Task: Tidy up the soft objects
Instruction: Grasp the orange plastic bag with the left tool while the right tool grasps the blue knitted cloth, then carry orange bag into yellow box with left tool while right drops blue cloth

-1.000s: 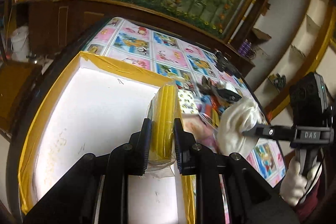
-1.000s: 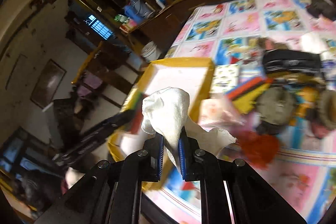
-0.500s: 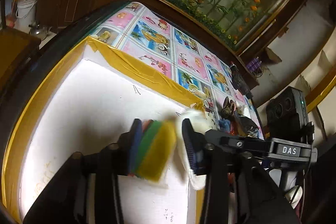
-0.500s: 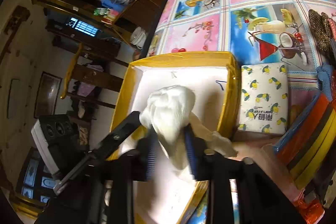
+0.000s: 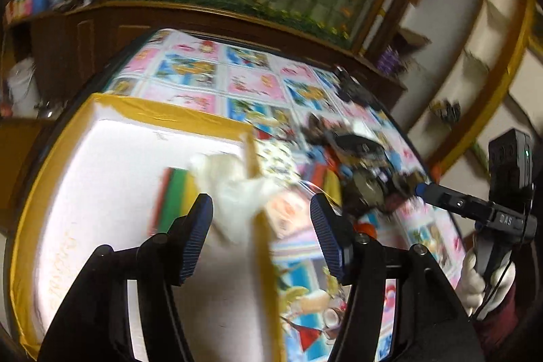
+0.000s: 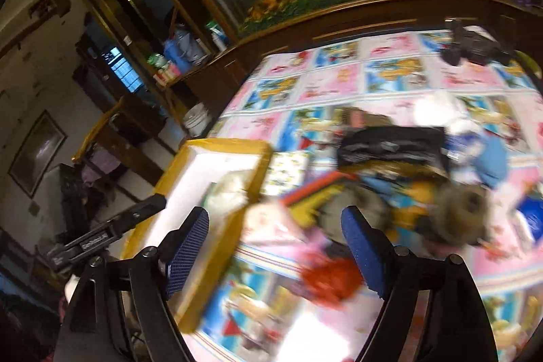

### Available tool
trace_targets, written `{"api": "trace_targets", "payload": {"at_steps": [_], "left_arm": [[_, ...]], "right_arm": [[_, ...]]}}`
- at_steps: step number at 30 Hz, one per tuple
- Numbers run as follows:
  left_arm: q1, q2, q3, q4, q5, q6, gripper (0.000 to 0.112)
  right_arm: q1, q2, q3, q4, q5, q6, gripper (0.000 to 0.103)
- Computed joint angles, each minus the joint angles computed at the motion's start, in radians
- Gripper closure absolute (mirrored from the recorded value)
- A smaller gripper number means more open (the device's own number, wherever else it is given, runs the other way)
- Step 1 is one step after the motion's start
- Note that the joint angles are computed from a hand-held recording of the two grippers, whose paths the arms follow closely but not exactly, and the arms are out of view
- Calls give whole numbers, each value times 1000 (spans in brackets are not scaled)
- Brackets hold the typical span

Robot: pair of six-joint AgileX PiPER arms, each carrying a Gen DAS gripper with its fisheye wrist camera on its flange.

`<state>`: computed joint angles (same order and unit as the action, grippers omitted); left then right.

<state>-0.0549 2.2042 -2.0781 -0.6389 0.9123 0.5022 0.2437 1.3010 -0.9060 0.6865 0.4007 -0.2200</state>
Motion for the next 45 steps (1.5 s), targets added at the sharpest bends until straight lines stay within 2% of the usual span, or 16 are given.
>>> {"api": "trace_targets", "payload": {"at_steps": [3, 7, 9, 11, 16, 18, 20, 24, 25, 28, 33, 38, 39, 41, 42, 45], "left_arm": [[-78, -29, 61, 45, -34, 10, 54], [-157, -30, 91, 90, -36, -23, 54], [-191, -24, 97, 110, -37, -36, 54], [-225, -4, 80, 130, -26, -58, 54], [-308, 57, 25, 223, -34, -133, 54], [-332, 82, 2, 275, -46, -171, 54], [-346, 107, -21, 301, -49, -193, 54], [-343, 148, -61, 303, -39, -227, 55], [-336, 141, -44, 279, -58, -209, 60], [-306, 138, -27, 185, -52, -170, 65], [-300, 139, -31, 158, -41, -169, 65], [-296, 169, -83, 129, -6, -175, 65], [-296, 173, -91, 128, -4, -178, 65], [-298, 172, -89, 124, -5, -178, 68], [-298, 170, -88, 123, -5, -179, 69], [-290, 128, -19, 80, -34, -136, 71]], "right_arm": [[-74, -89, 141, 63, 29, -81, 20], [-186, -189, 262, 151, 89, -190, 20], [-250, -240, 284, 143, 135, -203, 20], [-289, -274, 309, 132, 146, -206, 20], [-493, -357, 328, 204, 324, -332, 20], [-508, -328, 324, 224, 309, -369, 21], [-567, -316, 301, 229, 349, -390, 21], [-665, -228, 251, 244, 366, -439, 21], [-676, -203, 227, 229, 357, -427, 21], [-667, -113, 143, 144, 305, -339, 21], [-631, 72, -23, 87, 264, -218, 21], [-505, 207, -170, -125, 233, -21, 24], [-483, 235, -201, -167, 242, 18, 26], [-457, 287, -247, -192, 265, 42, 44], [-471, 303, -260, -154, 289, 6, 66], [-491, 273, -231, -138, 263, 3, 68]]}}
